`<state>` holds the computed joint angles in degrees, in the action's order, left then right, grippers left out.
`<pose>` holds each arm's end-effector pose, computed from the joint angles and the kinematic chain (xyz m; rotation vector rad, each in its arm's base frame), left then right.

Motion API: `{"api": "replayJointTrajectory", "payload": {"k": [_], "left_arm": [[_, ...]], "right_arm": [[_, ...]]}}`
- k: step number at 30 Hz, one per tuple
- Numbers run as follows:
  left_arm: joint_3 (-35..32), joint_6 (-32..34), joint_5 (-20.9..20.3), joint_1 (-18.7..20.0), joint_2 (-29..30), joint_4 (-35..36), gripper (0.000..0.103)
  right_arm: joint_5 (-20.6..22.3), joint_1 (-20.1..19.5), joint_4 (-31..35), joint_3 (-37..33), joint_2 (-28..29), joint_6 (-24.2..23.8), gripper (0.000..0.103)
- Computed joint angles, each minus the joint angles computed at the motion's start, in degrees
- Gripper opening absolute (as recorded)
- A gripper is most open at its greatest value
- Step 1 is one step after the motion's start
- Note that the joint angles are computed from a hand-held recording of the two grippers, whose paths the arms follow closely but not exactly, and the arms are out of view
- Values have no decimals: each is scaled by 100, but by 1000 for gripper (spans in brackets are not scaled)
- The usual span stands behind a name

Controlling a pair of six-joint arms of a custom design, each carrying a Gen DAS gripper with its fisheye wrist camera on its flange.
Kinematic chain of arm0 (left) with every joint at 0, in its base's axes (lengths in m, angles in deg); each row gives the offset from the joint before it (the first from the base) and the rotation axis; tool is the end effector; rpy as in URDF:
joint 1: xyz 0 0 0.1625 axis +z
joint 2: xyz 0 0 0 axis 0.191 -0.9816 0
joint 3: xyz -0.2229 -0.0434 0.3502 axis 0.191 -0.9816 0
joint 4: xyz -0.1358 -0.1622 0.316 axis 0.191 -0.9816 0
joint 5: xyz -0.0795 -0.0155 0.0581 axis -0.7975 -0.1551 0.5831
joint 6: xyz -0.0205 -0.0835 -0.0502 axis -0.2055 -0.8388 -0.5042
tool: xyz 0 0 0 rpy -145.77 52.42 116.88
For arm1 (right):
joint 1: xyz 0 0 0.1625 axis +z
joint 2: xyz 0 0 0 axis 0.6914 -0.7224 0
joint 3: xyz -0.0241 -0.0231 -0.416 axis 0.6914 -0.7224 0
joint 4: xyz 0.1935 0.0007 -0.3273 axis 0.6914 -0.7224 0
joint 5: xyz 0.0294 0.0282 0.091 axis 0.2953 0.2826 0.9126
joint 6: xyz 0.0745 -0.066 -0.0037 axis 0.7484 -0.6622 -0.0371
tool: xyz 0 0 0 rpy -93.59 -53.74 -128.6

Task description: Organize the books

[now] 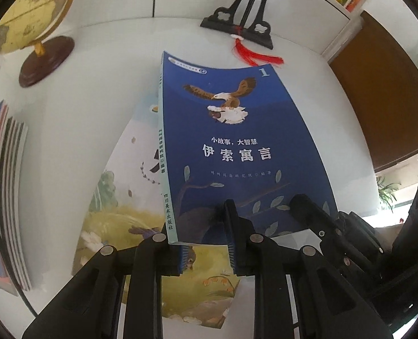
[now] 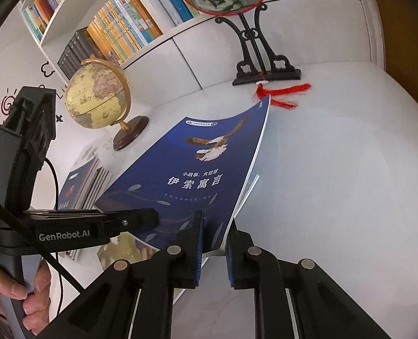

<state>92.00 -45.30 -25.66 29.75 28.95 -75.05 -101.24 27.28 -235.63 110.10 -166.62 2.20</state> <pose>-0.3669 -0.5499 -0.0502 0.5864 2.6053 -0.1879 -0.0140 -0.4181 0.2809 0.1345 -2.5647 0.9547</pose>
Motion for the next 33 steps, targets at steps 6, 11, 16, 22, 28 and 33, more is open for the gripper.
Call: {"api": "replayJointTrajectory", "payload": {"k": [6,11,16,22,28,33], "left_arm": [[117,288,212,-117,-51,-133,19],[264,504,338,-209,-150,-329,19],[344,583,286,-215,-248,-385,19],[650,721,256,-280,-455,-605,20],[1034,911,149,-270,-709,-1224,20],[1161,1064,261,-312,-911,-1429,20]], "right_arm": [[-188,175,-260,36,43,-77,13],[-220,285,-553,92,69,-141,14],[-346,436,-760,113,116,-228,14],[-616,672,-1117,231,209,-358,14],[-793,946,-1587,340,312,-712,15],[-1009,1235,-1820,288,430,-828,16]]}}
